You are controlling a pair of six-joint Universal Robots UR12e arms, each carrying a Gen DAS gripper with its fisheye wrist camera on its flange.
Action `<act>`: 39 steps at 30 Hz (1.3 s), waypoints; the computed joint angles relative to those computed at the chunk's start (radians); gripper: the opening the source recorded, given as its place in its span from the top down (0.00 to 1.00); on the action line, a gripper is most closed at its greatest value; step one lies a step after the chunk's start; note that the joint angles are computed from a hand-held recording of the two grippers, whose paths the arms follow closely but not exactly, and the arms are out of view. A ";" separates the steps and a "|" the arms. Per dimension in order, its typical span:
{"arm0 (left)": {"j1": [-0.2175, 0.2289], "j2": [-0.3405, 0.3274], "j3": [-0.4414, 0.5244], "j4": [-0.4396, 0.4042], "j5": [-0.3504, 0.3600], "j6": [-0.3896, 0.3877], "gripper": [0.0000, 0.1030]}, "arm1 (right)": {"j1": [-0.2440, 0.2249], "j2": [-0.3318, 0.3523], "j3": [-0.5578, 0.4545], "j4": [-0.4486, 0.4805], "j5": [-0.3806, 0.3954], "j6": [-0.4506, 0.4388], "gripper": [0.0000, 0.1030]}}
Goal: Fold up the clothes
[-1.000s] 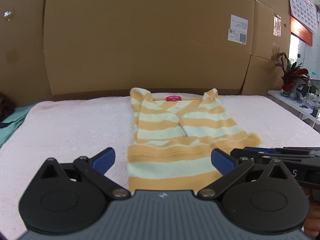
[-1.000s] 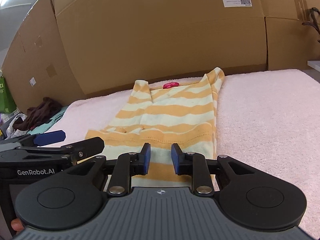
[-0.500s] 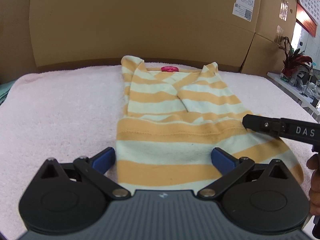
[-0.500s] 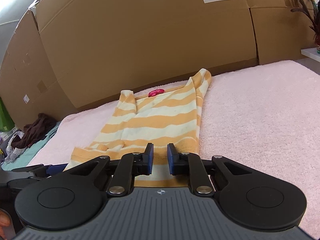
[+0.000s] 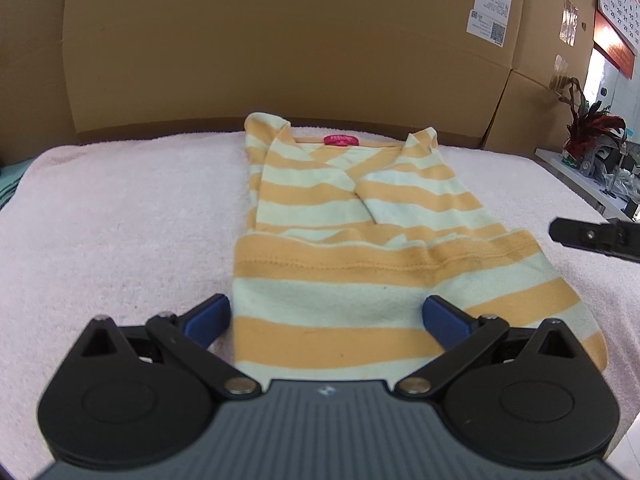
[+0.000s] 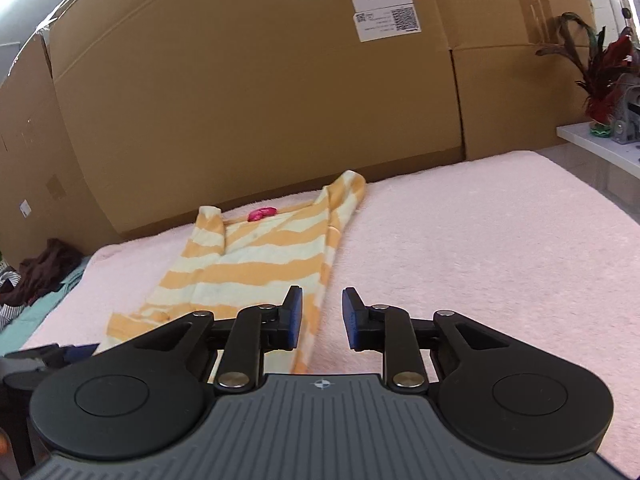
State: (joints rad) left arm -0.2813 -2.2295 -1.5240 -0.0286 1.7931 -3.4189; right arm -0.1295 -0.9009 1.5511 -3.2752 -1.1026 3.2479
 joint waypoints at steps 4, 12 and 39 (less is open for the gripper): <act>0.000 0.000 0.001 -0.001 0.002 0.000 0.01 | -0.034 -0.046 0.070 0.053 0.058 -0.025 0.76; -0.007 0.006 0.001 -0.024 0.030 -0.029 0.01 | -0.036 -0.090 0.154 0.060 0.106 -0.062 0.71; -0.011 0.048 -0.054 -0.020 0.063 -0.069 0.01 | 0.011 -0.099 0.202 -0.045 0.034 -0.085 0.47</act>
State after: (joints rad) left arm -0.2925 -2.1815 -1.5783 -0.0483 1.8562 -3.4882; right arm -0.1184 -1.0003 1.7533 -3.3207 -1.0685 3.1626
